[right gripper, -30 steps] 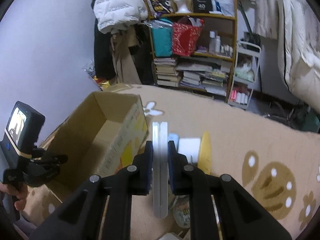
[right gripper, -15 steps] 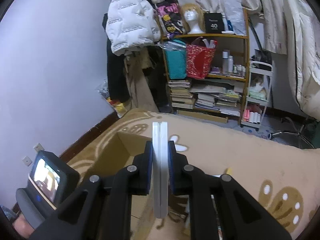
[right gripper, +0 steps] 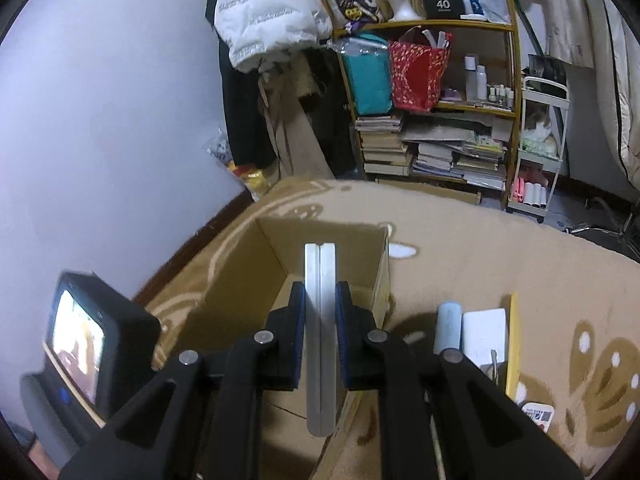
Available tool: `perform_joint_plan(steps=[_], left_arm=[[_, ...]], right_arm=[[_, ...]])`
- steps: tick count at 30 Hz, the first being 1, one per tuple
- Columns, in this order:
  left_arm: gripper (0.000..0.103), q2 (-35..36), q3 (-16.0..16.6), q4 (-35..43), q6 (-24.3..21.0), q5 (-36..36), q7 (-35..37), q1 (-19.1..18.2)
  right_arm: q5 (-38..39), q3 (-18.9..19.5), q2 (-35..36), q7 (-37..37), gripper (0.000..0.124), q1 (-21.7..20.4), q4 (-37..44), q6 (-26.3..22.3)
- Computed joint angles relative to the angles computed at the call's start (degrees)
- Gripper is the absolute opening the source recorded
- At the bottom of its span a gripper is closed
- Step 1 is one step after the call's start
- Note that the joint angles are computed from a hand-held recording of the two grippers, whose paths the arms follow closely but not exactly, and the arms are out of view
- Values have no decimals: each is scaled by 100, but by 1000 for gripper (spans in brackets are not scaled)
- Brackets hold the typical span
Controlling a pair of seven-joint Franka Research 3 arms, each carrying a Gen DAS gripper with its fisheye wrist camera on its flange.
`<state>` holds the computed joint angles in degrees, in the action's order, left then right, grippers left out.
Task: Organize rigid objects
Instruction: 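Carry the white remote into the box with the right tool and release, then return the right tool to the pile and grasp the light blue cylinder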
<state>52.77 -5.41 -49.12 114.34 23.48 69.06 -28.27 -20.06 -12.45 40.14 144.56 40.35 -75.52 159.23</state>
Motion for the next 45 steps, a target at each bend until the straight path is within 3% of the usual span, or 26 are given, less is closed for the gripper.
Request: perform_joint_plan(steps=[3,6,8,10,12,17,19,20,26,30,38,39,42,45], left_arm=[[15,-7,-7,-17,10,-14,4,11],[15,-10,-8,-20,20,-17,13,17],[15,-13,-27,-26,13,-47,19,32],[15,-22,12,-49,13,10,1,-3],[15,-6,17,-32,-1,32,14,-15],[15,8,6,-8,-5,25,31,-18],[15,-30,10,-75,29,40,26,-19],[15,-33,13,-83,35,53,32,-24],[15,-10,-4,-37,6,21,42,-8],[15,-10,7,-38,2,36,62,-17],[16,8,25,-17,-19,68,65,-34],[17,19,31,0,-36,76,65,-40],[17,20,26,6,-38,70,64,-36],[16,21,5,12,-35,27,63,-11]], right_arm=[[76,73,-50,-51,16,-22,-145,28],[-246,-405,-295,542,19,345,-610,449],[-405,-566,-478,750,32,467,-837,542],[-639,-728,-664,960,55,604,-1034,453],[-958,-833,-852,1198,60,692,-1254,392],[-1322,-554,-1189,1357,77,432,-1667,71],[-1401,-402,-1278,1421,98,281,-1824,0],[-1399,-308,-1282,1412,103,199,-1839,-166],[-1267,146,-1364,1565,103,-329,-2224,28],[-1395,54,-1317,1769,103,-296,-2313,127],[-1153,-6,-899,1412,97,-356,-2023,347],[-1088,16,-858,1306,95,-365,-2014,346],[-691,250,-682,718,70,-560,-1871,373],[-315,251,-511,430,59,-552,-1707,227]])
